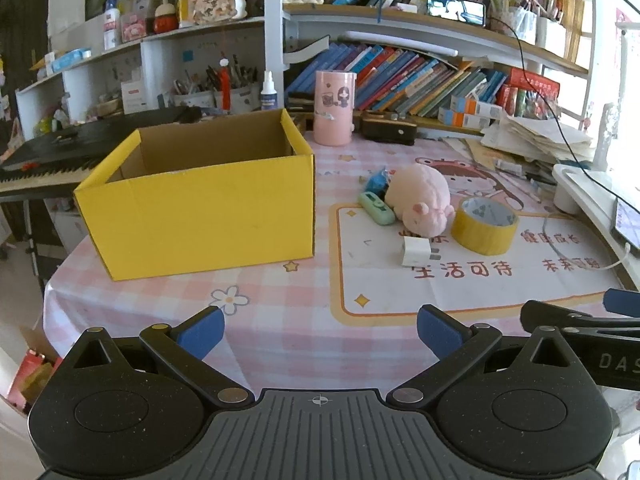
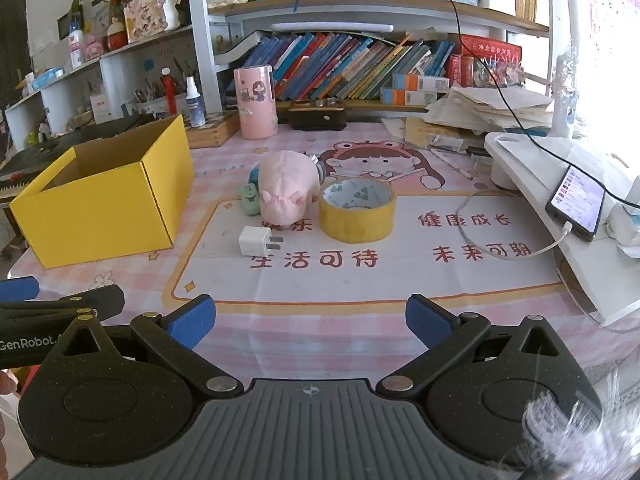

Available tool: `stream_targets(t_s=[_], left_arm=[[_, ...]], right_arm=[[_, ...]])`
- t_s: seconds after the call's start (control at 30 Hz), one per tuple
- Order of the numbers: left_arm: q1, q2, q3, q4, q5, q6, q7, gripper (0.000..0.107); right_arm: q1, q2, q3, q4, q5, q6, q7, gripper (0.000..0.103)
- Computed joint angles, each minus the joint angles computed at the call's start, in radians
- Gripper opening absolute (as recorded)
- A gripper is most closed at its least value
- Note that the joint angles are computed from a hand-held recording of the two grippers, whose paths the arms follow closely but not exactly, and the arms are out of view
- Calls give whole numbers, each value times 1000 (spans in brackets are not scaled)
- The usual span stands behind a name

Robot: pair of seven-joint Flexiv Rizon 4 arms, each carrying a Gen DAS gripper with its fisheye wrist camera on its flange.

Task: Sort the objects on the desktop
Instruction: 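Move both tools toward the white plug and yellow tape roll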

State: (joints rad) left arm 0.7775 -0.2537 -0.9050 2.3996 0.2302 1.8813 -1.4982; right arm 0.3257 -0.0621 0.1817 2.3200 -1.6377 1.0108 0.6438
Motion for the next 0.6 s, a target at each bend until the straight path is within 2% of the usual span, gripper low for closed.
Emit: stream_targets(t_s=[0.4, 0.53, 0.6], left_arm=[[-103, 12, 102, -18, -26, -16, 15, 103], [-52, 2, 34, -14, -56, -52, 28, 103], [-64, 3, 41, -11, -78, -54, 35, 103]], right_arm=[[-17, -14, -11, -6, -7, 49, -19, 101], [-26, -17, -16, -6, -14, 65, -19, 101], [-30, -19, -18, -7, -13, 71, -22, 101]])
